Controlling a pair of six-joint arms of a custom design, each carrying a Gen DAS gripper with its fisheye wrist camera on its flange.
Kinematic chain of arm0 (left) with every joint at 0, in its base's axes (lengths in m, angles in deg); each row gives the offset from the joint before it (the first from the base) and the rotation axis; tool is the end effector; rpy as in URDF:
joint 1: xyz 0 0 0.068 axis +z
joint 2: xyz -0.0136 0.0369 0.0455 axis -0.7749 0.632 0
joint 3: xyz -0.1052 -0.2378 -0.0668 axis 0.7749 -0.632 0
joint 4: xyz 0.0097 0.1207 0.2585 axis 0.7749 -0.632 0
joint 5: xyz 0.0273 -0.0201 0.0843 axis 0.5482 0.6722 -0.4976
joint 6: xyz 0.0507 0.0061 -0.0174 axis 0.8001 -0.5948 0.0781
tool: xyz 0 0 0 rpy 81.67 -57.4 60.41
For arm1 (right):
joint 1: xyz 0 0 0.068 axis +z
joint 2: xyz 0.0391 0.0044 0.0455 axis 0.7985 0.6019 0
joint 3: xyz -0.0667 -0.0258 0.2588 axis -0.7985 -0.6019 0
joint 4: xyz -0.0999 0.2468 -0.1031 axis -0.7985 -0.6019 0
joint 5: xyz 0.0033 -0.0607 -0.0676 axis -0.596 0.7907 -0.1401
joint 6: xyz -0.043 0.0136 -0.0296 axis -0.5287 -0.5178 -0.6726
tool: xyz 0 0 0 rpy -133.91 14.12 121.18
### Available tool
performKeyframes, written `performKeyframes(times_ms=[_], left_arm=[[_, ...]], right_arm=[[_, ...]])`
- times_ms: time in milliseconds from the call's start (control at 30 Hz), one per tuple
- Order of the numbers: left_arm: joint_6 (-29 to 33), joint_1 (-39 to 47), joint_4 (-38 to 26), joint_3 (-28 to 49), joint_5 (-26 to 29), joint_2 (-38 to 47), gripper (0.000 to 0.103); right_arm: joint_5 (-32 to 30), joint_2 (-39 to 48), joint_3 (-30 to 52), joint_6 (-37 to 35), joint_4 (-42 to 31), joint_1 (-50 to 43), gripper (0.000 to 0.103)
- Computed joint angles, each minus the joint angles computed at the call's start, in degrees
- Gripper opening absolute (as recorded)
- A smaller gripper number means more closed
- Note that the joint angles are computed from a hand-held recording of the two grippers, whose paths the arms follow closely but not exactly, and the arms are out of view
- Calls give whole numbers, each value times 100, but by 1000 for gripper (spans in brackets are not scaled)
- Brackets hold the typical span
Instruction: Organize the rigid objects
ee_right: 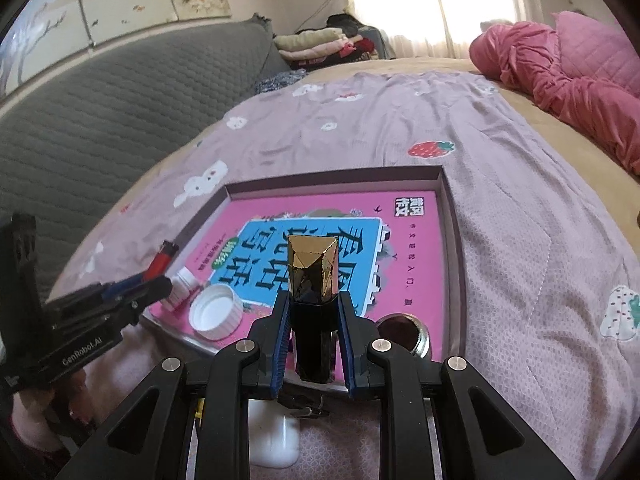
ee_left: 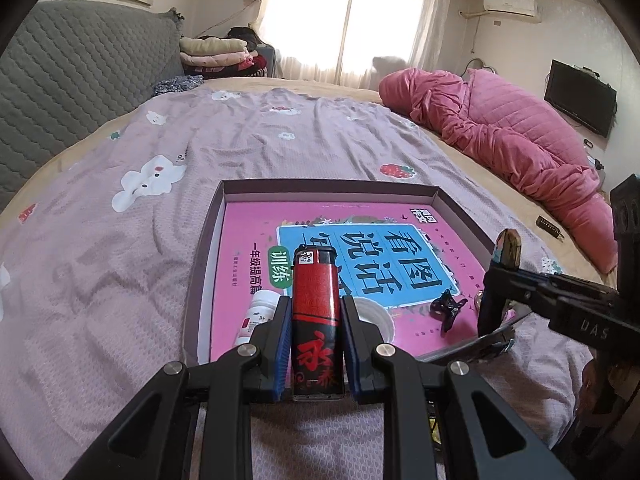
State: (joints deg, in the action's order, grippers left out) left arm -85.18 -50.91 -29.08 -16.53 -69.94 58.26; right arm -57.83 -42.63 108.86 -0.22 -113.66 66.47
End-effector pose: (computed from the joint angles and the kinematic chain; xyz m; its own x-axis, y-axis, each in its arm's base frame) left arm 0.1851 -0.0095 0.1884 -0.6824 0.0424 -0.7298 0.2170 0.9651 -0.1468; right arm 0.1773 0.0492 0.1826 -0.7207 -0.0300 -0.6926 -0.2586 0.9386 0.2283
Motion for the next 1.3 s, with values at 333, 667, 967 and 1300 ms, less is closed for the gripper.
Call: performKeyframes(times_ms=[333, 667, 967, 1300], left_arm=[[-27, -50, 206, 28, -32, 236, 23], [-59, -130, 364, 35, -184, 507, 23], [-75, -147, 522, 38, -237, 722, 23], [-119, -140, 757, 75, -312, 1083, 23]], right_arm=[[181, 360, -10, -59, 220, 234, 22], [409, 885, 29, -43, 594, 492, 23], [416, 1050, 61, -77, 647, 518, 24], [653, 1198, 69, -142, 772, 778, 25]])
